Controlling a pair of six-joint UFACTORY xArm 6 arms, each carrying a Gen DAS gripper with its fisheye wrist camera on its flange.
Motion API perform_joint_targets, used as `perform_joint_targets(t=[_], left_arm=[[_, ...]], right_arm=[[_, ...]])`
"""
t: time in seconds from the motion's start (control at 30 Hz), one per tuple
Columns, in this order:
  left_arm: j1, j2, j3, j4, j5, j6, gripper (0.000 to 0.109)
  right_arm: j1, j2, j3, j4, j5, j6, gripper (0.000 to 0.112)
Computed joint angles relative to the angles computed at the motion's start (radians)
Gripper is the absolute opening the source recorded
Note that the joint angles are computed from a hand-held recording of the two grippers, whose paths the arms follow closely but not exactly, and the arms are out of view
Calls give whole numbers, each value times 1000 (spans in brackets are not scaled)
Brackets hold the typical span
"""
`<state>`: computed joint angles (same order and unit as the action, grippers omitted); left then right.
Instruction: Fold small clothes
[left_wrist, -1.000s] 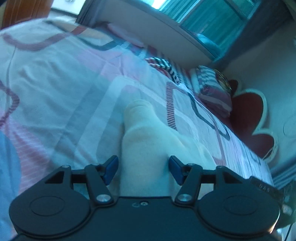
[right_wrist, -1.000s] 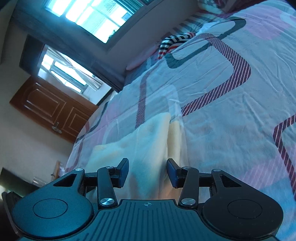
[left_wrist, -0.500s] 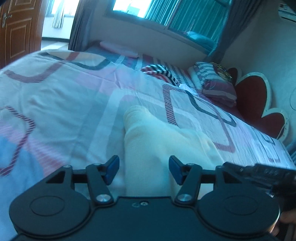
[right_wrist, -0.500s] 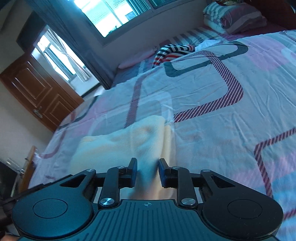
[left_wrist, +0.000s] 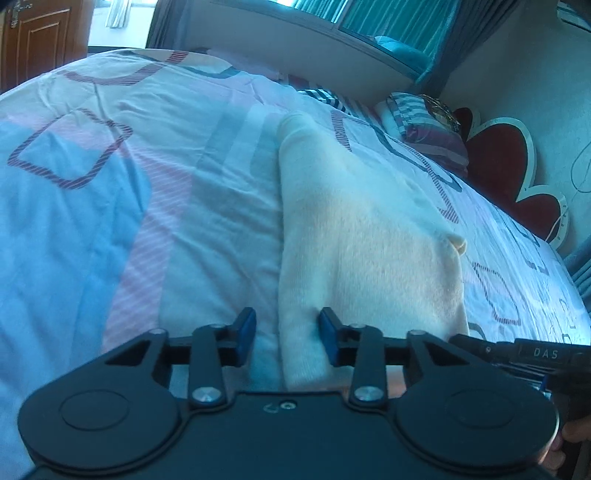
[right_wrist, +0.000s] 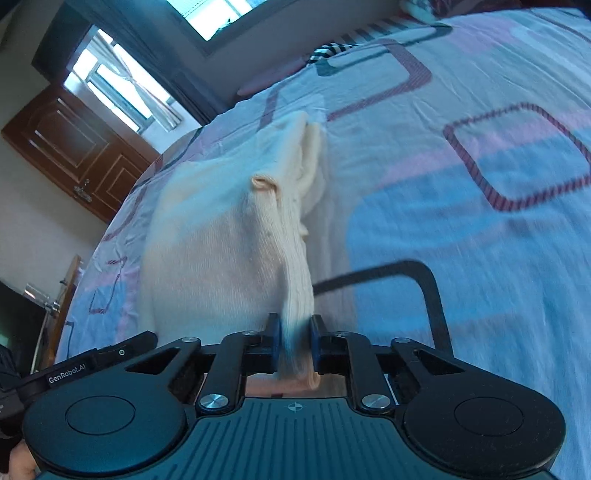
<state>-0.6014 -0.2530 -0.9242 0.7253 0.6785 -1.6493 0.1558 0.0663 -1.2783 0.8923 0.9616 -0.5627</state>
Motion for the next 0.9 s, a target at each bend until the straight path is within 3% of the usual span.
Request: perform_joint_targets(t=[0.4, 0.47, 0.53, 0.67, 0.83, 0.9], left_arm=[[-72, 74, -146, -40, 205, 164, 42], [-92, 94, -180, -31, 254, 176, 47], [-105, 104, -199, -20, 272, 183, 65], [-126, 119, -230, 8, 285, 187, 74], [-132, 147, -273, -54, 298, 213, 82], [-142, 162, -306, -93, 348, 221, 83]], right_arm=[[56, -109, 103, -125, -145, 43, 13], [65, -117, 126, -152, -163, 53, 13], [66, -126, 135, -157, -172, 79, 13], [76, -165, 168, -175, -204, 117, 14], [96, -169, 178, -260, -222, 196, 23], [97, -180, 179, -267, -222, 214, 24]])
